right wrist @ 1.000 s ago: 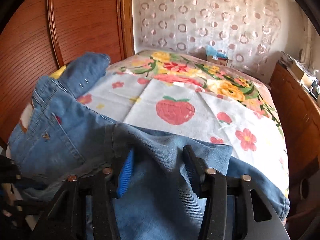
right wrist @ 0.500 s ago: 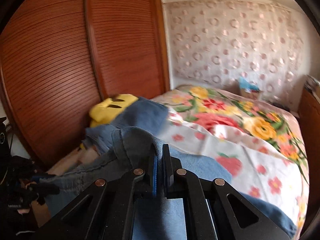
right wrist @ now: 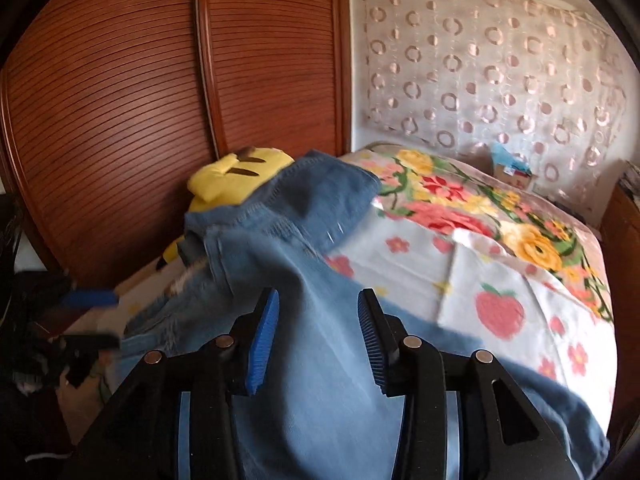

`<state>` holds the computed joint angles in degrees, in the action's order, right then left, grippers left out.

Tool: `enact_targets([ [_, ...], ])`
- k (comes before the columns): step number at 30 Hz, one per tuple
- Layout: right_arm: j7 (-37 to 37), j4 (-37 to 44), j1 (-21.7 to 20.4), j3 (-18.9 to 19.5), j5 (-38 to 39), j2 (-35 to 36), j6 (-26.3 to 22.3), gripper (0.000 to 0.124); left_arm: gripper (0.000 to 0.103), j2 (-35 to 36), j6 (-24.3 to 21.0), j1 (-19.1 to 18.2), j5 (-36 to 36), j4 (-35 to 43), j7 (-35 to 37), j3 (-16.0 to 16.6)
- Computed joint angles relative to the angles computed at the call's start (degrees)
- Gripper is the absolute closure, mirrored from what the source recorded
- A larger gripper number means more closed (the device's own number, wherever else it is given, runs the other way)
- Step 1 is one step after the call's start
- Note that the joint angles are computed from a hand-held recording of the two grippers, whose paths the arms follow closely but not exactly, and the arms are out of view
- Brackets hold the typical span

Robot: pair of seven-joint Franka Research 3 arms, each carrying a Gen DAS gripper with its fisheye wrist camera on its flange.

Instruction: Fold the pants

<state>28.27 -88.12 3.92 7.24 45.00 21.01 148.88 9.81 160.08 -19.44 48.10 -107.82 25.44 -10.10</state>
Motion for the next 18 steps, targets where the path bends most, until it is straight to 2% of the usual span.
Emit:
enact_targets([
  [5,-3.4,-11.9,-1.8,-1.1,5.3,-8.2,1.6,0.081,0.057,1.1,-1.3,-0.8,2.4,1.7,-1.8,0.2],
  [9,-4.8,-20.3,-1.0,-3.3,7.6,-14.1,3.6,0.081,0.057,3.7,-0.7,-0.6,0.1,3.8,1.8,0.1],
  [14,-4.9,-25.4,0.1,-5.5,9.8,-16.7,5.0,0.081,0.058,8.0,-2.2,-0.9,-4.8,7.8,7.4,0.3],
  [17,-4.6,-27.1,0.6,-6.1,11.5,-17.7,5.3,0.081,0.068,9.3,-3.4,-2.1,-5.4,8.9,8.0,1.3],
  [18,-4.6,-27.1,0.5,-6.4,12.1,-17.7,4.9,0.081,0.078,9.3,-4.0,-2.6,-5.1,9.1,7.6,1.8],
])
